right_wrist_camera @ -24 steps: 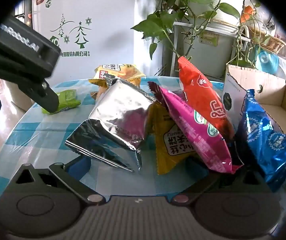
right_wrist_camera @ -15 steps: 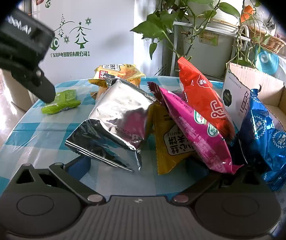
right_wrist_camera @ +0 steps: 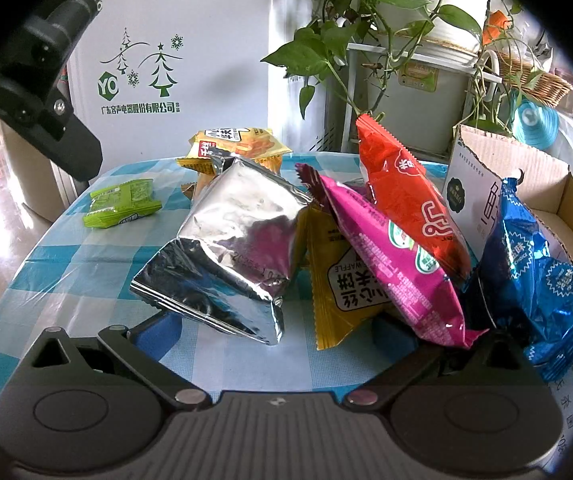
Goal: Organize snacks
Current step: 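Move left tool toward silver foil bag while right tool moves toward blue bag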
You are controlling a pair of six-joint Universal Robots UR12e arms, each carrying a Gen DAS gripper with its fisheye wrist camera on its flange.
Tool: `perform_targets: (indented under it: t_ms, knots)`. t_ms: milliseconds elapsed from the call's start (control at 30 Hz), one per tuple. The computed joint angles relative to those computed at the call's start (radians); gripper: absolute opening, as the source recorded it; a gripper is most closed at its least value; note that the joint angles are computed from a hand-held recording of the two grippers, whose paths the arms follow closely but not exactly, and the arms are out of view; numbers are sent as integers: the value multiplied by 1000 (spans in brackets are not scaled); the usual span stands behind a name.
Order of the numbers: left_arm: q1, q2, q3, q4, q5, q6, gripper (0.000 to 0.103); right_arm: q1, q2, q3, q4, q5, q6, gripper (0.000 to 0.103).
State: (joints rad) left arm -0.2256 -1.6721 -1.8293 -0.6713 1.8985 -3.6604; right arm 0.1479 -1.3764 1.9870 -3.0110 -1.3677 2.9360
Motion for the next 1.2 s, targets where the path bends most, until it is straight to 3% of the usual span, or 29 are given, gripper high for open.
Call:
perform_targets:
  t_ms: [167, 267, 433, 467, 633, 833, 1000, 1067, 1200]
  knots:
    - [2, -2, 5, -16, -9, -5, 100, 2, -7, -1, 23, -8, 3, 103]
    - [2, -4, 12, -29, -17, -2, 100, 12, -34, -21, 151, -43, 16, 103]
    - [1, 1, 11, -16, -8, 11, 100, 14, -70, -76, 414, -39, -50, 103]
    - [3, 4, 11, -13, -7, 11, 100, 12, -80, -75, 432, -34, -59, 103]
    - [8, 11, 9, 3, 8, -4, 100, -5, -135, -9, 294, -15, -28, 103]
    - [4, 5, 18, -15, 0, -1, 100, -10, -135, 2, 123, -112, 13, 103]
    - [-4, -4, 28, -36, -17, 21, 100, -17, -119, -14, 123, -188, 48, 103]
    - [-8, -9, 32, -43, -17, 33, 100, -15, -109, -31, 169, -229, 73, 103]
    - [-14, -15, 37, -58, -17, 44, 100, -27, -99, -59, 274, -194, 122, 103]
